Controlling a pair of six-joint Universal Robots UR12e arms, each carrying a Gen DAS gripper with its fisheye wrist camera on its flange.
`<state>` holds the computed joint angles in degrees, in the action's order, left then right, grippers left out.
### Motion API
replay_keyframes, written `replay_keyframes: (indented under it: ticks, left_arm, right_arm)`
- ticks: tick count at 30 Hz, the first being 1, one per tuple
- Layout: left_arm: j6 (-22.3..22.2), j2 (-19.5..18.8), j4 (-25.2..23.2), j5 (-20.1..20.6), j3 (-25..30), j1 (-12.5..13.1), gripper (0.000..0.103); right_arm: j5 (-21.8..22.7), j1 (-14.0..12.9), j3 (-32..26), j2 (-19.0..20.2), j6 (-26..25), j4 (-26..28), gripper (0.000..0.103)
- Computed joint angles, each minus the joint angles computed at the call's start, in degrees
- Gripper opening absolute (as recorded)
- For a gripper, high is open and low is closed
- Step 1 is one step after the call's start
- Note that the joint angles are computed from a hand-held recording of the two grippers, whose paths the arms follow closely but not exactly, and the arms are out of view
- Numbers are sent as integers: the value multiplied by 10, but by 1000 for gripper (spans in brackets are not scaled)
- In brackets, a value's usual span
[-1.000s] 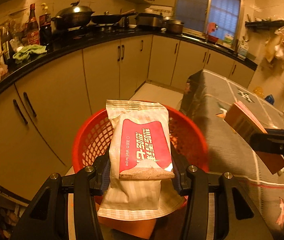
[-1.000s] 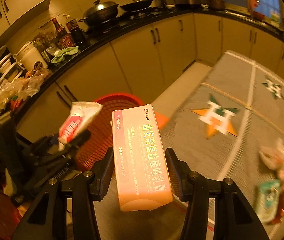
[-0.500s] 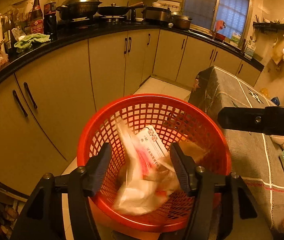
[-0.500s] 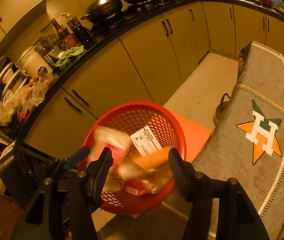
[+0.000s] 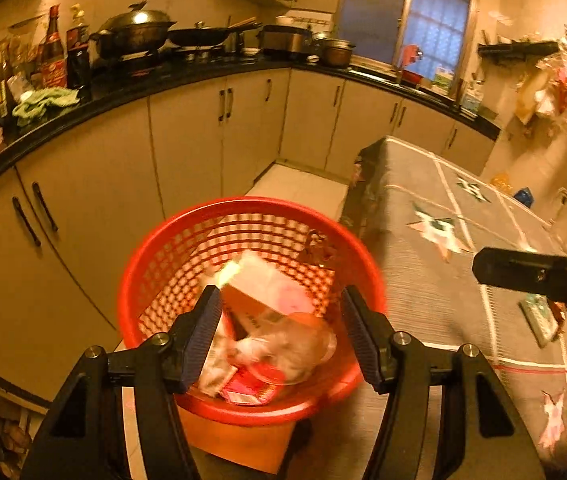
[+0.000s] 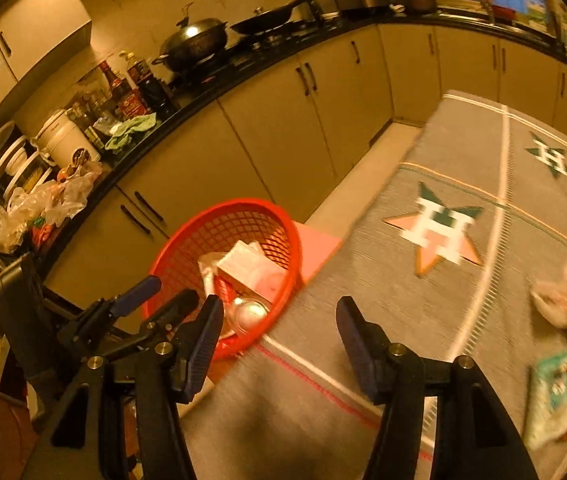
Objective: Collect trash
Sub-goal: 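Move both grippers back from the basket to the table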
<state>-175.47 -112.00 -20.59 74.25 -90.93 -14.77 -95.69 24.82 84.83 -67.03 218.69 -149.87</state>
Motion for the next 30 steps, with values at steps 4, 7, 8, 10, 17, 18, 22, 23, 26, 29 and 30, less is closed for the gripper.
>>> replay_keyframes:
  ticks: [4, 7, 8, 10, 17, 18, 22, 23, 26, 29, 30]
  left_arm:
    - [9, 9, 3, -12, -7, -10, 61]
    - [20, 14, 0, -16, -10, -20, 61]
    - [24, 16, -1, -17, -11, -24, 61]
    - [32, 18, -6, -19, -11, -32, 61]
    - [59, 25, -23, -32, -15, -61, 61]
    - [65, 25, -26, -32, -16, -66, 61]
    - [85, 25, -45, -28, -13, -88, 61]
    - [89, 25, -49, -28, -12, -93, 61]
    - [97, 23, -60, -29, -9, -103, 62]
    - [99, 21, -76, -24, -3, -113, 62]
    - [99, 19, -78, -18, -1, -117, 62]
  right_arm:
    - [-20, 3, 33, -26, 12, -3, 63]
    - [-37, 4, 61, -46, 26, -5, 63]
    - [-38, 2, 72, -55, 33, -8, 63]
    - [-45, 0, 95, -71, 47, -17, 63]
    - [-89, -1, 164, -124, 87, -27, 63]
    - [-101, -1, 173, -132, 95, -26, 63]
    - [-141, 0, 202, -159, 116, -12, 63]
    - [-152, -1, 210, -166, 122, -6, 63]
    - [-193, -5, 222, -184, 148, 47, 63]
    - [-193, -20, 236, -197, 167, 74, 62]
    - [-186, -25, 240, -198, 169, 74, 60]
